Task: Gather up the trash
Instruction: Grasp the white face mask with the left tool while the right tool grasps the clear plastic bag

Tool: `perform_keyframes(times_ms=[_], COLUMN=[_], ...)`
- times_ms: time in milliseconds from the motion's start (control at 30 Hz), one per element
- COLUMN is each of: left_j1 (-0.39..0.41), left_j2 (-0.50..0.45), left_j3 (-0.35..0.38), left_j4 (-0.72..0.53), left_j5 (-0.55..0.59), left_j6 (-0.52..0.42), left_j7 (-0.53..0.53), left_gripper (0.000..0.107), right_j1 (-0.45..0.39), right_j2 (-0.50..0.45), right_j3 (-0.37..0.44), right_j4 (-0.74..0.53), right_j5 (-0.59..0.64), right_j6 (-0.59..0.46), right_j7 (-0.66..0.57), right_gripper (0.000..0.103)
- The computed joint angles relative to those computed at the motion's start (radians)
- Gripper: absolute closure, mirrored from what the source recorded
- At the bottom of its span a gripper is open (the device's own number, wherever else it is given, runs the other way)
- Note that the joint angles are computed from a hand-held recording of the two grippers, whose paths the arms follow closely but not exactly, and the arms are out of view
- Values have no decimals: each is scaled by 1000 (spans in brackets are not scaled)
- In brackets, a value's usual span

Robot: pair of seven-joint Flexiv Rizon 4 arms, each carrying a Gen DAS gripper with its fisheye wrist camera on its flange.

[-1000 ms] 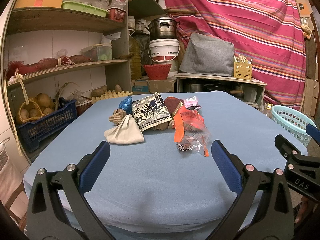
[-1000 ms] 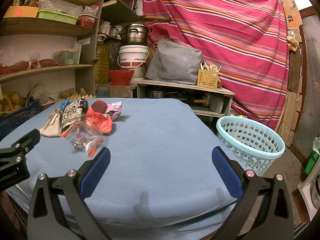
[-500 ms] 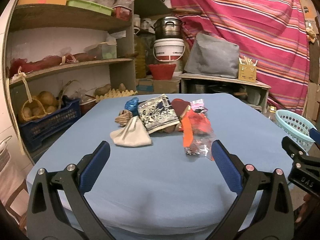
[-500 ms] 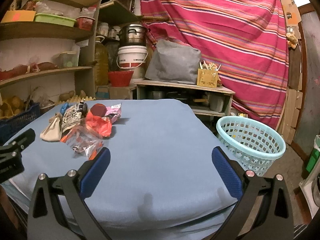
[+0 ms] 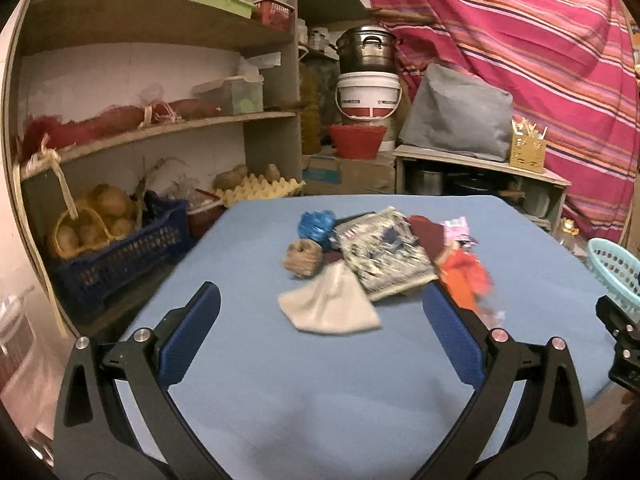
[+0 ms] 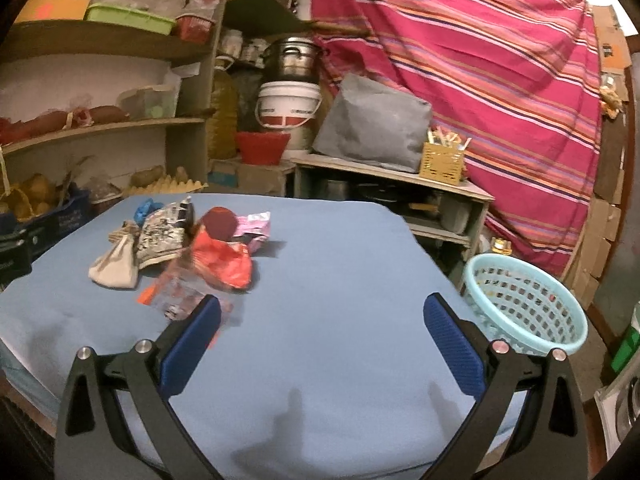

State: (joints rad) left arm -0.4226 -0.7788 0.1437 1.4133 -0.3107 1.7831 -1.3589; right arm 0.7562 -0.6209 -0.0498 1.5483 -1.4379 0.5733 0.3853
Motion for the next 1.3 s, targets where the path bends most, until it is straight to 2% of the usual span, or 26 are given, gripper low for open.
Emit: perform_keyframes(times_ms=[100,233,467,567,733,900,1000,1133,1233,1300], left_j1=[-9,11,96,95,148,120,123,167,168,170], left_j2=[-23,-55,-102,-139,-166,-210,-223,-216,-220,-222], left_j3=[49,66,-13,16,-54,37,45,-47,-55,-65], left_j4=[-50,-121,-218,-279,-348,-433,-462,-460,-468,-474], left_j5=[-6,2,45,56,80,118,149,174,188,193], left_j6=[-16,-58,-154,-187,-228,-298,-337,-349,-355,-368], left_j7=[7,17,-1,-42,-72,-158,-195,-175,-175,-169], left_gripper=[9,9,9,9,9,9,9,9,9,9], right_j1=[-7,3,53,63,73,70,65,70,68,66], right_j2=[-37,-99,-228,-272,-362,-467,-488,-480,-466,-447], right_j3=[0,-24,-88,-112,-144,-159,-160,-181,-184,-185], right_j4=[-67,-169,-367,-432,-570,-737,-771,-752,-728,-692], right_j5=[42,104,229,283,387,514,570,585,584,576], right_j6=[37,86,70,74,47,-44,-61,-51,-29,3], right_j7=[-54,-118,-287,-330,-431,-557,-591,-585,-587,-579], right_gripper=[4,4,4,4,4,4,4,4,5,13])
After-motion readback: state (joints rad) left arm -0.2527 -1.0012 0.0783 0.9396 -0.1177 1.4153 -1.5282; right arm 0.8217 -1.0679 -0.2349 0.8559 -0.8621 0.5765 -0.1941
